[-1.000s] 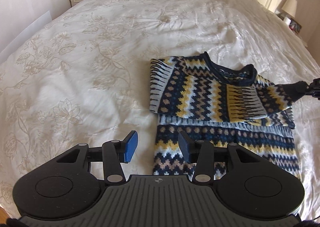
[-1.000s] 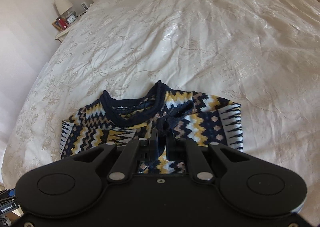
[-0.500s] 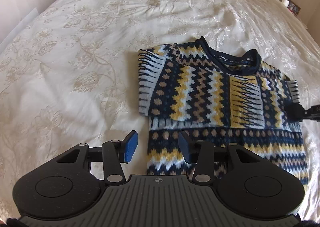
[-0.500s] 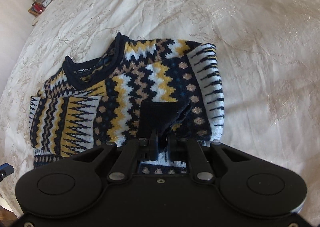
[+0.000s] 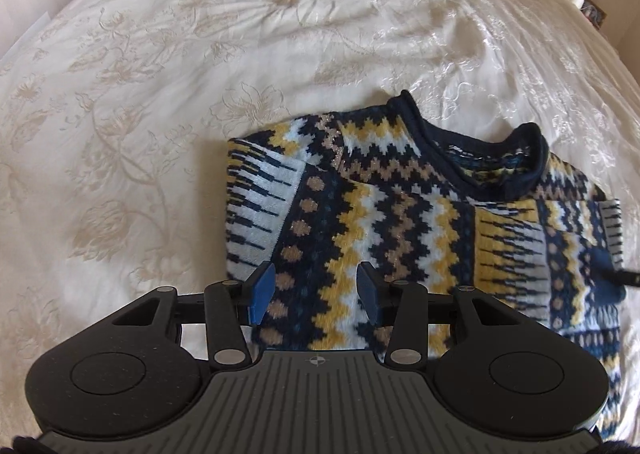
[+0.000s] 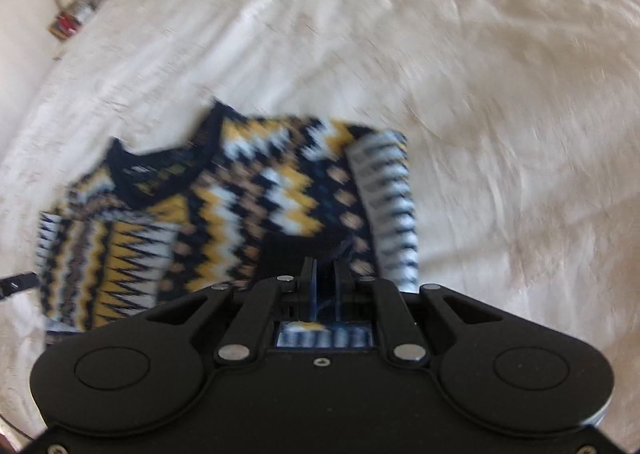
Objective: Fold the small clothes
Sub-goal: 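Lay the cuff across the sweater front with the right gripper, then open the right gripper and lift both tools away from the sweater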
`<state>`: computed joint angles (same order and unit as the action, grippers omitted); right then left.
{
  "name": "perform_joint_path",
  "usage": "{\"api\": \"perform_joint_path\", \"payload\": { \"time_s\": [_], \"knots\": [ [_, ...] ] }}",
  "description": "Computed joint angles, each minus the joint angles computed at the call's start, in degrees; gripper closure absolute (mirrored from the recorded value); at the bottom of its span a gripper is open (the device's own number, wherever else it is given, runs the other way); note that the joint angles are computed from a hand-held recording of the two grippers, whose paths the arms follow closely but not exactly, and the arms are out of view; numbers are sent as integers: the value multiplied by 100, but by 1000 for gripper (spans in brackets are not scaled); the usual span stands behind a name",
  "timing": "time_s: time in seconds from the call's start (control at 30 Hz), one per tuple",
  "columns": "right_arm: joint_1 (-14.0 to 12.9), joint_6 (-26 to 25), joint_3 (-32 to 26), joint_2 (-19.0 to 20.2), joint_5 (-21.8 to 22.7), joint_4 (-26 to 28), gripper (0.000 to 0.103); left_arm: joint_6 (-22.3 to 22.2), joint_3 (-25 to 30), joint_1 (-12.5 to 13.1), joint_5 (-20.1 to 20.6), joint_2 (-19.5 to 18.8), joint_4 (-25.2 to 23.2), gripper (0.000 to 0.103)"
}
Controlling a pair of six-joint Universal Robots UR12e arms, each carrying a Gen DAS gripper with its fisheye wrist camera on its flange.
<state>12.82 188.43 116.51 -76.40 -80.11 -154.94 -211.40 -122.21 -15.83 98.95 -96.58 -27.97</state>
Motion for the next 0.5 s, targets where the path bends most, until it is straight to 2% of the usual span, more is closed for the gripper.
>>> {"api": "perform_joint_path", "payload": {
  "time_s": [0.17, 0.3, 0.37, 0.4, 0.43, 0.5],
  "knots": [
    [-48, 43, 41, 39, -176, 204, 87, -78, 18, 120, -165, -183, -133, 60],
    [-8, 117, 168, -75, -345, -122, 80, -58, -64, 209, -340, -270, 34, 58],
    [22, 187, 225, -130, -406, -337, 69, -35, -63, 203, -317, -287, 71, 56],
    [39, 233, 260, -153, -413, -477, 53, -29, -65, 196, -302, -297, 95, 55],
    [69, 255, 289, -167, -444, -622, 41, -31, -72, 190, -289, -308, 132, 54],
    [134, 159, 289, -136, -442, -802, 38, -64, -103, 185, -278, -321, 247, 51]
  ]
}}
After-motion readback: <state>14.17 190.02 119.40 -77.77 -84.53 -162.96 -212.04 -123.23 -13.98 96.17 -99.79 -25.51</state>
